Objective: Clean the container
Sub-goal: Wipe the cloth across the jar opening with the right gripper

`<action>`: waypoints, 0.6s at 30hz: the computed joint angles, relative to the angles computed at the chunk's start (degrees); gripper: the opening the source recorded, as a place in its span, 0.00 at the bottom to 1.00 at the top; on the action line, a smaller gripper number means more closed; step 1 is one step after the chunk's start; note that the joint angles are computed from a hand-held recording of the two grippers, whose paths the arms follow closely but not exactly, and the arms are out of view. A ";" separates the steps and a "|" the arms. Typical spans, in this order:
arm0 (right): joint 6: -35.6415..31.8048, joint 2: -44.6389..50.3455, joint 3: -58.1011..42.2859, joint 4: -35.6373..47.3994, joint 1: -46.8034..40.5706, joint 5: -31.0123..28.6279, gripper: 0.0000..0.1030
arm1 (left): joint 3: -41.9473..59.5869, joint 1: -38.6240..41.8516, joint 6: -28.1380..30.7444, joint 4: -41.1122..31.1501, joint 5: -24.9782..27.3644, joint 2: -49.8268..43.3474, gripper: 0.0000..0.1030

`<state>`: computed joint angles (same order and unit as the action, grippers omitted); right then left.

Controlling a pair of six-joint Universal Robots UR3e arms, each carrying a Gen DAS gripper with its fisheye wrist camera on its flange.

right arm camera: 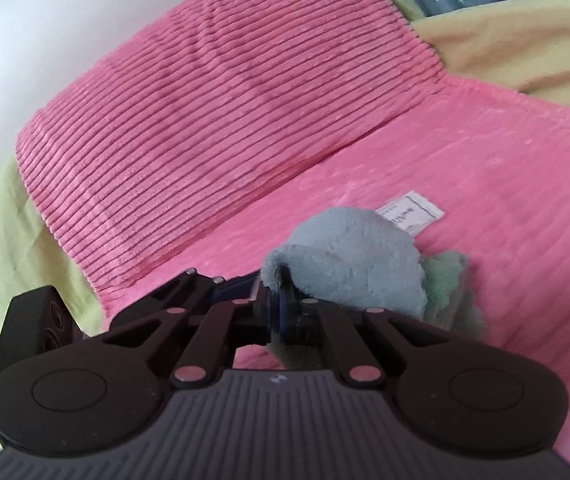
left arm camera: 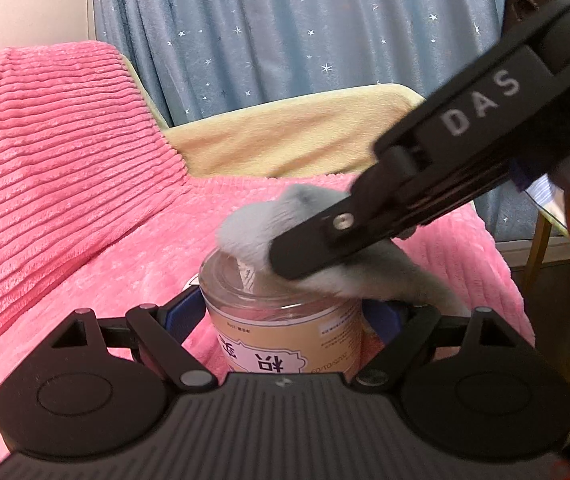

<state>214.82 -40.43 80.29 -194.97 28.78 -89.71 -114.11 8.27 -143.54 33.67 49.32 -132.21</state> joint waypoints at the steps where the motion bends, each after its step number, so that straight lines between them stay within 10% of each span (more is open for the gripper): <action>1: -0.01 0.88 -1.68 0.64 0.20 -0.04 0.00 | 0.01 0.00 0.06 0.06 0.01 -0.02 0.83; 9: -1.82 6.91 -12.05 3.31 -0.92 -2.39 0.00 | -0.34 -1.04 -1.34 1.32 1.49 -0.03 0.83; 18: -2.00 -0.75 -0.02 1.62 -2.37 -3.17 0.00 | -0.44 -0.73 -0.57 1.33 1.15 -0.13 0.83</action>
<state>212.82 -41.18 80.27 -193.36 26.41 -92.87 -114.55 7.54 -144.10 35.00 50.47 -132.33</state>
